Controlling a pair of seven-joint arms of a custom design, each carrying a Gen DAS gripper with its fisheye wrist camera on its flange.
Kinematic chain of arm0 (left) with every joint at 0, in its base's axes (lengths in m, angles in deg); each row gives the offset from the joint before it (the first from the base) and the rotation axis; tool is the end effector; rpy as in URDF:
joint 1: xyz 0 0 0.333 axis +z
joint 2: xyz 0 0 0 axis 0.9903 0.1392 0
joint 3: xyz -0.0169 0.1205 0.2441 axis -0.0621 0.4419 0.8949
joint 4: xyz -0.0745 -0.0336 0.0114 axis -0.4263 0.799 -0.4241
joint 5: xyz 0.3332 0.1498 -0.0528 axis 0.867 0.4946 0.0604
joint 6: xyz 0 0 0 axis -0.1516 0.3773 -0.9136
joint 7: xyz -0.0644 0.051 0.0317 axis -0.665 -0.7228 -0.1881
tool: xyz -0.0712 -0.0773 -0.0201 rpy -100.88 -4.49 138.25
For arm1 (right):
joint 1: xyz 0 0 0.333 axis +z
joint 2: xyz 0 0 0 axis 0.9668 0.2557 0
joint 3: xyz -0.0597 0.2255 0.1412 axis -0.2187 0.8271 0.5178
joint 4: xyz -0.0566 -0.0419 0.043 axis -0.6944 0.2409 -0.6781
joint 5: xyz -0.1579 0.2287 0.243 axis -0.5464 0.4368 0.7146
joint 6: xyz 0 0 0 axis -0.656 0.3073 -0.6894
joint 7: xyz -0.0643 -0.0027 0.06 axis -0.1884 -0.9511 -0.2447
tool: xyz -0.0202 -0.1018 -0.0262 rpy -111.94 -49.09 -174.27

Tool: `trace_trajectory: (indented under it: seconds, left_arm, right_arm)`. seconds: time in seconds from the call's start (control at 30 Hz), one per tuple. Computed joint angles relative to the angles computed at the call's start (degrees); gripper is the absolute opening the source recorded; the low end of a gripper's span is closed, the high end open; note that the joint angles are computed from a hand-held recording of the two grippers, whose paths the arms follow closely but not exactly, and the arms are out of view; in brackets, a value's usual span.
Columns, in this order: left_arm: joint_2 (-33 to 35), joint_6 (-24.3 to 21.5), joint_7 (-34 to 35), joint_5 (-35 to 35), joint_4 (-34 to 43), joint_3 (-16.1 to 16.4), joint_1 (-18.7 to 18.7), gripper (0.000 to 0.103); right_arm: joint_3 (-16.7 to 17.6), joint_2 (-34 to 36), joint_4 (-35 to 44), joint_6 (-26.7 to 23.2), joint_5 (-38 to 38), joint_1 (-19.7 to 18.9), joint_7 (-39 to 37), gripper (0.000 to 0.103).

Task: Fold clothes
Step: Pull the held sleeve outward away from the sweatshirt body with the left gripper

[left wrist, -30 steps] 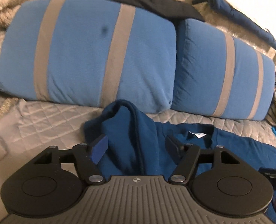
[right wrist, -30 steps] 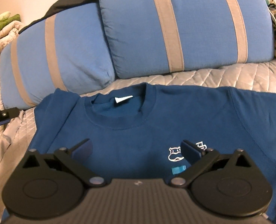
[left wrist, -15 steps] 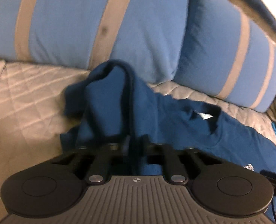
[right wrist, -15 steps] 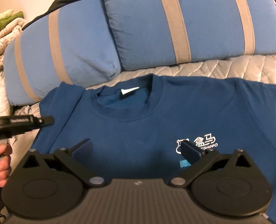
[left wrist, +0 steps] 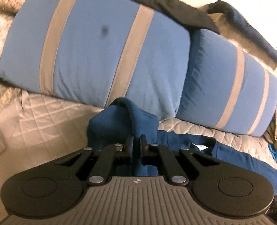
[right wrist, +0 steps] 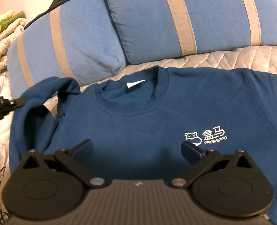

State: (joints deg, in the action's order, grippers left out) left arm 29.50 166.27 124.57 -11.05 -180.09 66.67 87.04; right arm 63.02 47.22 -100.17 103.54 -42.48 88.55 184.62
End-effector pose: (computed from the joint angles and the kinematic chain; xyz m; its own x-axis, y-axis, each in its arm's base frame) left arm 0.6005 0.0119 0.5553 -0.3866 -0.8996 0.2029 -0.5782 0.0651 -0.8133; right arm 0.4461 0.2464 0.4723 -0.2082 -0.9004 -0.3820 -0.6117 0.4246 -0.6675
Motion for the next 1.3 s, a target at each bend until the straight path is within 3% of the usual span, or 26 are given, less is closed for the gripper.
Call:
trace_trajectory:
  seconds: [0.3, 0.63, 0.7, 0.8, 0.87, 0.97, 1.03, 1.3]
  left_arm:
    - [-7.52, -4.62, 8.52, -3.07, -7.25, 1.79, -1.04, 0.007]
    - [-13.33, -6.67, 4.77, 9.76, -16.25, 4.13, -1.29, 0.009]
    - [-12.69, -8.78, 3.16, 13.0, -15.49, 4.39, -0.88, 0.01]
    - [-12.17, -11.27, 2.73, 11.7, -14.08, 5.3, -0.61, 0.02]
    - [-11.01, -13.24, 2.45, 7.52, -11.98, 6.21, -0.38, 0.041]
    - [-8.92, -11.32, 0.98, 2.27, -9.29, 5.85, -0.03, 0.052]
    - [-6.49, -8.63, -2.11, 0.87, -6.84, 4.98, 0.1, 0.055]
    - [6.67, -7.12, -14.05, -1.1, 6.33, 0.95, 2.26, 0.055]
  right_arm:
    - [-0.81, 0.69, -0.41, 0.82, 4.79, 1.31, -3.7, 0.103]
    - [-0.18, 0.67, 0.17, -0.45, 4.46, 1.13, -3.68, 0.103]
    - [-0.33, 0.94, 0.42, -0.05, 4.53, 1.3, -4.06, 0.103]
    - [-0.72, 1.09, 0.48, 0.25, 5.91, 1.73, -5.03, 0.103]
    - [-0.96, 0.9, 0.06, 1.49, 6.64, 1.74, -5.2, 0.103]
    - [-1.04, 0.84, -0.41, 3.08, 7.52, 1.42, -5.04, 0.103]
    - [-1.14, 0.94, -0.61, 3.56, 8.67, 1.46, -5.52, 0.103]
    - [-0.94, 1.18, -0.98, 4.44, 10.25, 1.18, -6.64, 0.103]
